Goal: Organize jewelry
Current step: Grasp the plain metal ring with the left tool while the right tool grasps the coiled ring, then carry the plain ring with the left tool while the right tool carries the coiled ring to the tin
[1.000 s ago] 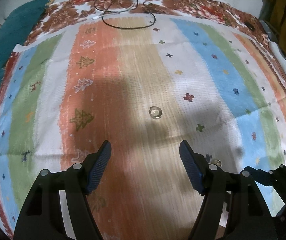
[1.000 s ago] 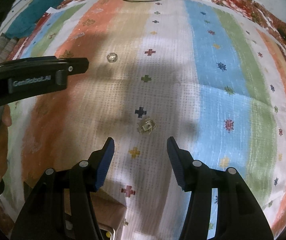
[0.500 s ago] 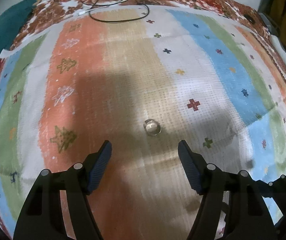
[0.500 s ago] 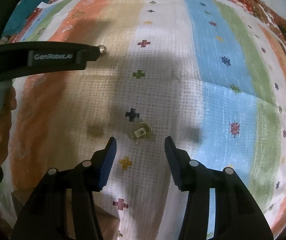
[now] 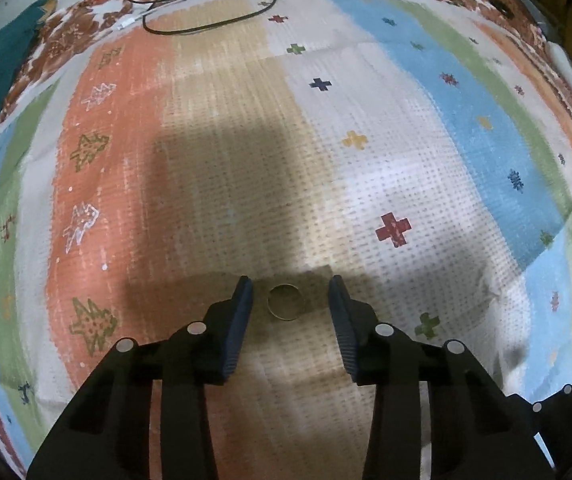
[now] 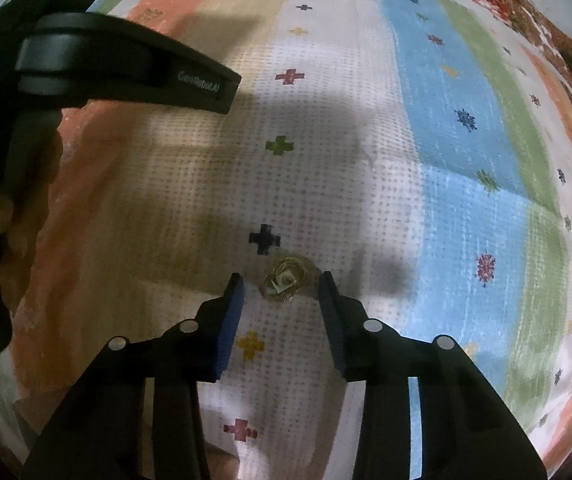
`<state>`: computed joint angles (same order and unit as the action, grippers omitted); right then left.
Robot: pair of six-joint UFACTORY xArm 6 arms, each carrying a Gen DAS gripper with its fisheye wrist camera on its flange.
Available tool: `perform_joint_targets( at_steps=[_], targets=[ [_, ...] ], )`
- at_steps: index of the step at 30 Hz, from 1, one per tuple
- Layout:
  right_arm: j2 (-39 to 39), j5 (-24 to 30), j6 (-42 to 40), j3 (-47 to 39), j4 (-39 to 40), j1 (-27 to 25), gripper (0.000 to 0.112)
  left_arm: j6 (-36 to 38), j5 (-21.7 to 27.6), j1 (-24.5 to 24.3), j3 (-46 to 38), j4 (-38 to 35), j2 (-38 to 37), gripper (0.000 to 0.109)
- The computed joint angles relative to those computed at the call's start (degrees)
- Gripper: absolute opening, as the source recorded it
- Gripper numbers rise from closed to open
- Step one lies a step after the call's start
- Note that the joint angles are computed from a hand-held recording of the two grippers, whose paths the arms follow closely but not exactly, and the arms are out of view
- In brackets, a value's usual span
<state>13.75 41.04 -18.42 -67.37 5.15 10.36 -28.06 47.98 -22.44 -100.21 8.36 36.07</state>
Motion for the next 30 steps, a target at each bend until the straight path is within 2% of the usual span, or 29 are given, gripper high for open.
perform_joint_targets(
  at_steps=[7,15,24,30],
  targets=[
    [1.31,-0.02,0.69,-1.26,-0.63,0.23,0.018,-0.73,-0.25,0.28,1.16,-0.09,-0.51,0.019],
    [0.85,1.12,-2.17,-1.89,1.86,-1.51,0.017,-2.74,-1.13,0.22,4.52,0.68,-3.17,0.018],
    [-4.33,0.21,-4.66,2.09,3.40,-2.08,0.017,-7.82,-1.52,0.15,15.39,2.85,-13.48,0.018],
    [-8.84,-0.19,-7.24,5.17,6.11,-2.17,0.017,-10.39,-1.99,-1.23,19.61,3.51,-18.95,0.018]
  ],
)
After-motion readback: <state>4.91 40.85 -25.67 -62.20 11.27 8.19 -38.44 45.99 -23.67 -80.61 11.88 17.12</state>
